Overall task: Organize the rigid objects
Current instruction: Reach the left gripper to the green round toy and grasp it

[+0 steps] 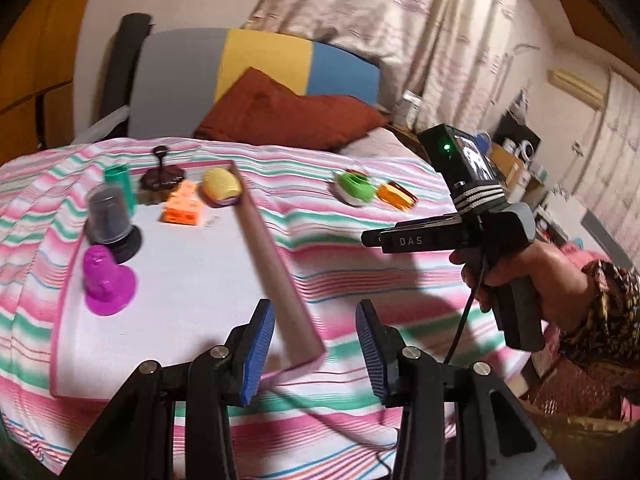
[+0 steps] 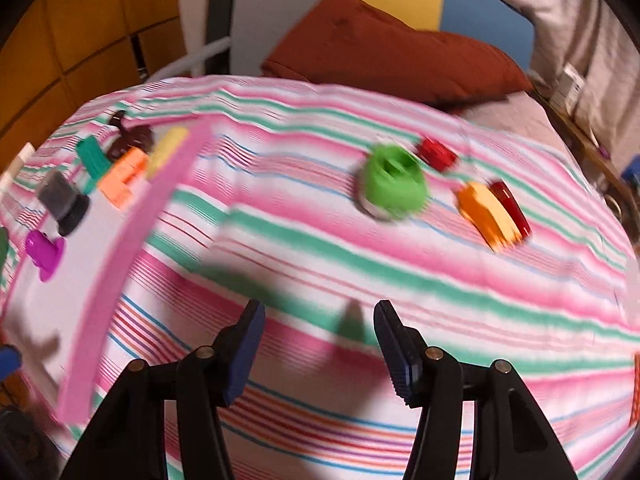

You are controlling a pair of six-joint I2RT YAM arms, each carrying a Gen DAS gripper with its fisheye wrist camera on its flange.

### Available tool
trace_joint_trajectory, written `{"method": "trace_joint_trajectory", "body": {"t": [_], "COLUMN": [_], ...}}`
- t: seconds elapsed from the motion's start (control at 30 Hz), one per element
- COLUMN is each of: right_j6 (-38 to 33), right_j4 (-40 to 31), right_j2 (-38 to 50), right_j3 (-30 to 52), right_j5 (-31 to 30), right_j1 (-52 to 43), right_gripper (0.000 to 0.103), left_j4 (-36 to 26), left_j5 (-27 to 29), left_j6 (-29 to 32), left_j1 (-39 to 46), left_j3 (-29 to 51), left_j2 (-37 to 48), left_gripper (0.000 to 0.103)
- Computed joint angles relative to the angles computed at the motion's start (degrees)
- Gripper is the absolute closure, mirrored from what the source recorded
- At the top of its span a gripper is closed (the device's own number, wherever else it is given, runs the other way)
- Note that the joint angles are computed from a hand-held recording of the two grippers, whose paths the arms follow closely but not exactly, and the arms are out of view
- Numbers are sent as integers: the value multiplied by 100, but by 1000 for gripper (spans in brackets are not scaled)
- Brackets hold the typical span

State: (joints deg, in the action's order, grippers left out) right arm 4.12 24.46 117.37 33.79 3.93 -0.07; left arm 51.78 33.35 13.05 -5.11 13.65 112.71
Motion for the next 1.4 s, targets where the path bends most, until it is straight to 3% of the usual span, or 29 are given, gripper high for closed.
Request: {"method": "trace_joint_trajectory", "body": {"t": [0.2, 0.37, 0.47, 0.57, 0.63, 0.8, 1.0, 1.2, 1.4], "right_j6": [-454, -500, -448, -373, -188, -19, -10, 56, 147], "right_j4": [327, 683, 691, 469, 341, 83, -374, -678, -924], "right_j2": [59, 149, 192, 174, 228, 131, 77, 33, 33], "right_j3": [-350, -537, -527, -411, -317, -274, -85, 43, 182], "right_j5": [-161, -552, -492, -504, -695, -724, -770, -1293, -1731], "right_j1": [-802, -1505, -1685, -1878, -2096, -2214, -2237, -2632, -2921], "right_gripper": [45, 40, 38, 37, 32, 32, 32, 32, 31], "left_j4": [-165, -1011, -1554, -2041, -2440, -3381, -4420, -5317, -6347], "left_j5": [-402, -621, -738, -897, -1022, -1407, -2154, -3102, -3680], "left_j6": [-59, -437, -837, -1175, -1483, -2190, -2635, -2733, -2511], "left_j1": [-689, -1145, -1423, -1730, -1958, -2497, -3007, -3243, -3436], "left_j3": [31, 512, 986, 1520, 2043, 3589, 5558, 7260, 8928], "left_j2": [-174, -446, -555, -536, -384, 397, 1646, 2670, 3617], "left_gripper": [61, 61, 60, 51, 47, 46, 46, 46, 42]}}
